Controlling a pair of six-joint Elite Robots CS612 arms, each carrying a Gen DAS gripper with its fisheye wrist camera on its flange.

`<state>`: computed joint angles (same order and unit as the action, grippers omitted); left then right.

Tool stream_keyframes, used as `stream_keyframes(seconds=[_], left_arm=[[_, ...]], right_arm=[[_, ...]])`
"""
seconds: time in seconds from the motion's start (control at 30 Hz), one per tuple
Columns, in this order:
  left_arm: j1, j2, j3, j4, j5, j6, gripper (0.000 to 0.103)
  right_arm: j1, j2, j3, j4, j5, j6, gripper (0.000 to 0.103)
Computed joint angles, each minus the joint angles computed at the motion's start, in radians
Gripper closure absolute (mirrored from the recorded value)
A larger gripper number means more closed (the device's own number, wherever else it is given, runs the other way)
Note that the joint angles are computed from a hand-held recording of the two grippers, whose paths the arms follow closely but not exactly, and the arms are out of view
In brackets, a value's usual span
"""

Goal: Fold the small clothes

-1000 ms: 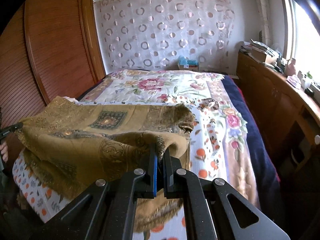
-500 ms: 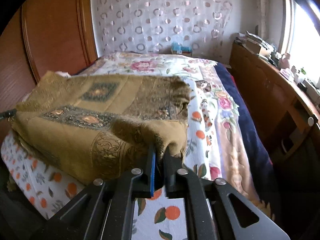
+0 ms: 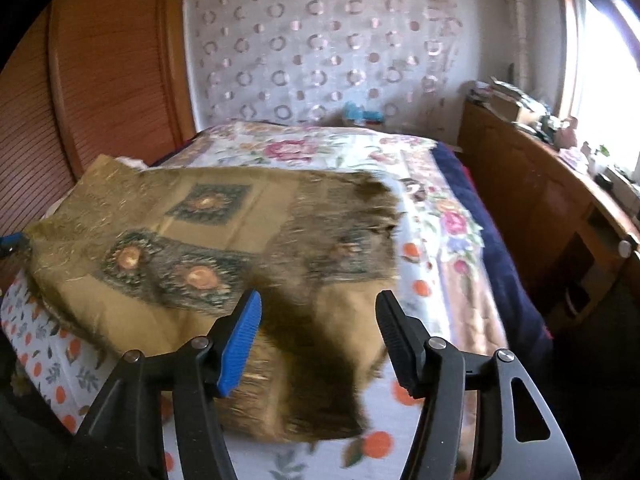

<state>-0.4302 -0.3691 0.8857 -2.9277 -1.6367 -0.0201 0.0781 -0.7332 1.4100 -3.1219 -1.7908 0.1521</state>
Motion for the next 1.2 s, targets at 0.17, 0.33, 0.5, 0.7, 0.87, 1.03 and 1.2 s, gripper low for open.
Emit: stream_keyframes(seconds=[0.17, 0.33, 0.5, 0.7, 0.87, 1.03, 1.2], left_arm=[[-0.001, 0.008, -0.013, 0.021, 0.009, -0.005, 0.026], [0.000, 0.020, -0.036, 0.054, 0.012, -0.006, 0.026], [0.005, 0.032, -0.058, 0.092, -0.003, -0.021, 0.026], [0.011, 0.038, -0.072, 0.134, -0.025, -0.032, 0.026], [0.012, 0.040, -0.080, 0.158, -0.037, -0.029, 0.026], [0.009, 0.047, -0.095, 0.182, -0.029, -0.022, 0.026], [0.011, 0.050, -0.100, 0.192, -0.045, -0.014, 0.031]], right_arm=[[0.000, 0.032, -0.042, 0.056, 0.044, -0.023, 0.041], [-0.010, 0.051, -0.073, 0.123, 0.055, -0.026, 0.041], [-0.007, 0.056, -0.086, 0.163, 0.039, -0.034, 0.041], [-0.002, 0.053, -0.088, 0.172, 0.028, -0.043, 0.040], [-0.004, 0.052, -0.078, 0.160, 0.035, -0.043, 0.039], [-0.004, 0.052, -0.075, 0.154, 0.036, -0.040, 0.039], [-0.003, 0.053, -0.074, 0.154, 0.035, -0.040, 0.039]])
